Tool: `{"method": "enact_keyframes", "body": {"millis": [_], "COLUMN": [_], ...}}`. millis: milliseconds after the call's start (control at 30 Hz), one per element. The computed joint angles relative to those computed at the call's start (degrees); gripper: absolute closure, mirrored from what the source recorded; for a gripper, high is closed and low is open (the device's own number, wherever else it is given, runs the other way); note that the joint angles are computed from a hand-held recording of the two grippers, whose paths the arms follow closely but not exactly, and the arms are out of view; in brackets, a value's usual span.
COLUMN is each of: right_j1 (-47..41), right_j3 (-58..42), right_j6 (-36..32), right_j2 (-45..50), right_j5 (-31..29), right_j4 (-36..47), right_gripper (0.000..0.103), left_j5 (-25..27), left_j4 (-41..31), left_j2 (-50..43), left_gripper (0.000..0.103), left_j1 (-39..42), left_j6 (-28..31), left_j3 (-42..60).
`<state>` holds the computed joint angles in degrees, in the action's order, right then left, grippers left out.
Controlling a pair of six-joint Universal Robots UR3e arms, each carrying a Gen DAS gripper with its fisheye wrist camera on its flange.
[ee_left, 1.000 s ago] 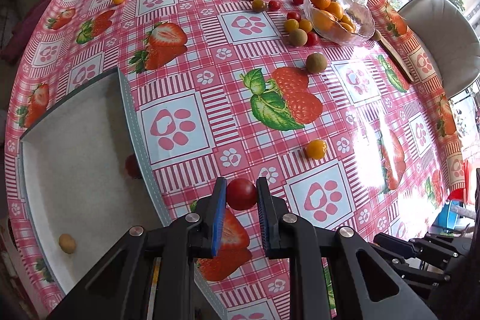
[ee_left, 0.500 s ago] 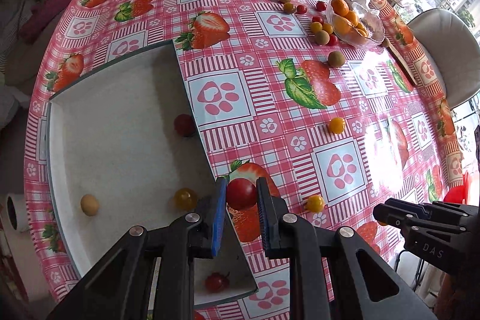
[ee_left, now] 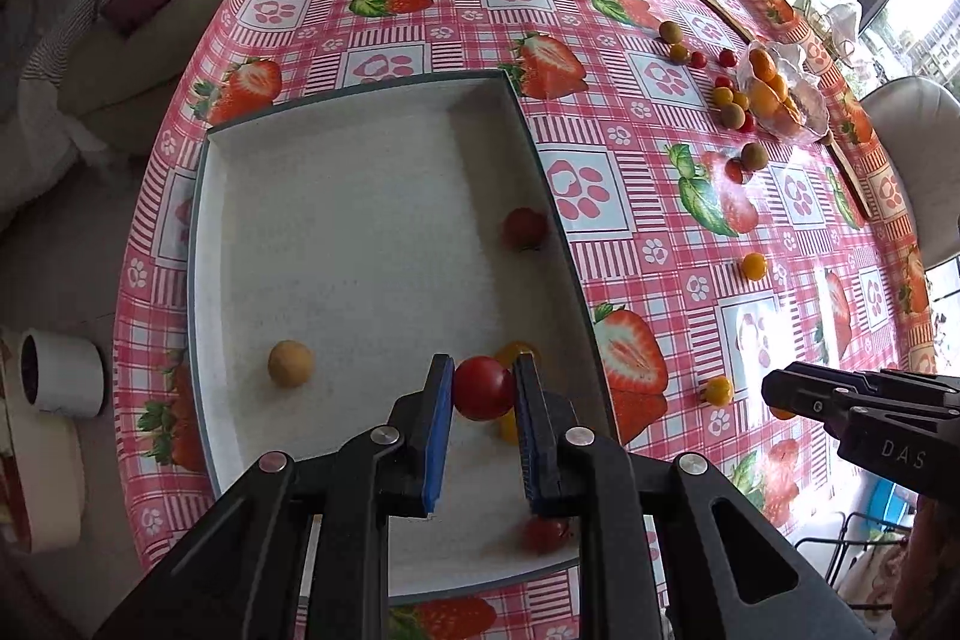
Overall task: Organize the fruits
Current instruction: 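Carry both held tomatoes over the white tray, then open both tools to drop the tomatoes into the white tray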
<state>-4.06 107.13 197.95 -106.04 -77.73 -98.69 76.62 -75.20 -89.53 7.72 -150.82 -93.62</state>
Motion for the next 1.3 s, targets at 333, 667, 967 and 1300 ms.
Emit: {"method": "enact_keyframes", "body": {"millis": [333, 667, 967, 1300], "right_j1": [8.2, 12.8, 12.7, 12.6], "right_j3": [-13.2, -21.4, -28.4, -42.7], "right_j6": [2.6, 2.6, 3.4, 4.5], "right_j2": [15.0, 19.7, 28.1, 44.3], "right_j5": [1.0, -0.8, 1.1, 3.3], "right_j4": [-5.9, -12.7, -11.1, -9.3], "right_gripper": [0.081, 0.081, 0.081, 0.081], "left_j5": [-0.1, -1.0, 0.2, 3.2], "left_j4": [3.2, 5.3, 7.0, 9.6], "left_j2": [-4.4, -8.0, -13.6, -20.4], "left_gripper": [0.082, 0.082, 0.082, 0.082], "left_j1": [5.6, 8.2, 6.6, 4.2], "left_j6": [0.9, 1.0, -0.8, -2.9], "left_j3": [2.6, 5.4, 8.8, 12.0]}}
